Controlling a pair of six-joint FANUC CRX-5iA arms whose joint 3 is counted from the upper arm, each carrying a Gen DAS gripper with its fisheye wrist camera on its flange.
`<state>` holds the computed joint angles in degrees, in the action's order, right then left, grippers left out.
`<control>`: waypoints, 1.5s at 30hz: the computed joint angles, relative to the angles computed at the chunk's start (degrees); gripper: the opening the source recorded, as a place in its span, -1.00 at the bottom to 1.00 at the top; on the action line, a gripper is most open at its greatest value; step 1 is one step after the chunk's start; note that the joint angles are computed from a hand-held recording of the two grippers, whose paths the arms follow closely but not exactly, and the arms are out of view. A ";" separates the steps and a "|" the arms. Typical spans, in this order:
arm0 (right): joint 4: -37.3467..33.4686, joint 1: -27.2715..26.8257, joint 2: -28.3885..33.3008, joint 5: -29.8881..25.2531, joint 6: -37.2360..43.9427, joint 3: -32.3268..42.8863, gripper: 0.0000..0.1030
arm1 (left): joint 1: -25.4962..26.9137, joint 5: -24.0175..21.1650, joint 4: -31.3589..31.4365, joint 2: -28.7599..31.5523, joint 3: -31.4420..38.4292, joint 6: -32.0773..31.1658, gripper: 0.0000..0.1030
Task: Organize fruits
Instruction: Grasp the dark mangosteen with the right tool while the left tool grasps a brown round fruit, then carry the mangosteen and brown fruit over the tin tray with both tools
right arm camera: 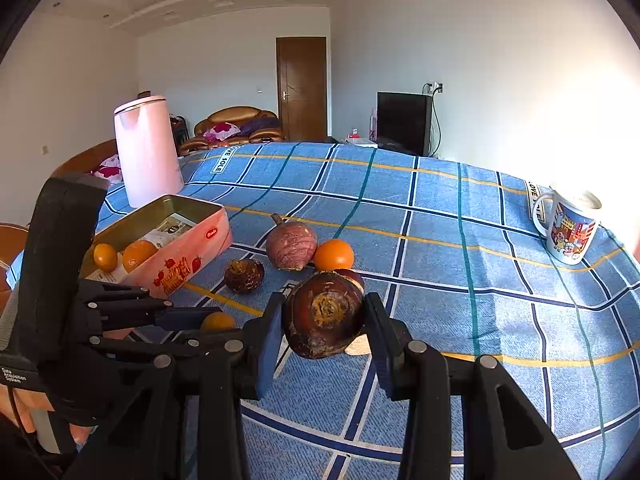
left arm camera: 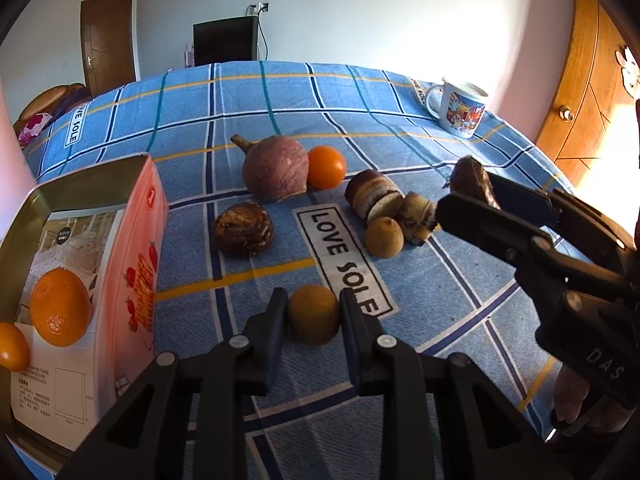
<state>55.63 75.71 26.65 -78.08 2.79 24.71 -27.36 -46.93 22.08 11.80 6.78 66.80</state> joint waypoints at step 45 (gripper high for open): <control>14.65 2.05 -2.99 1.31 -8.20 -8.96 -0.19 | -2.19 28.80 -4.04 -13.57 -15.81 0.73 -0.46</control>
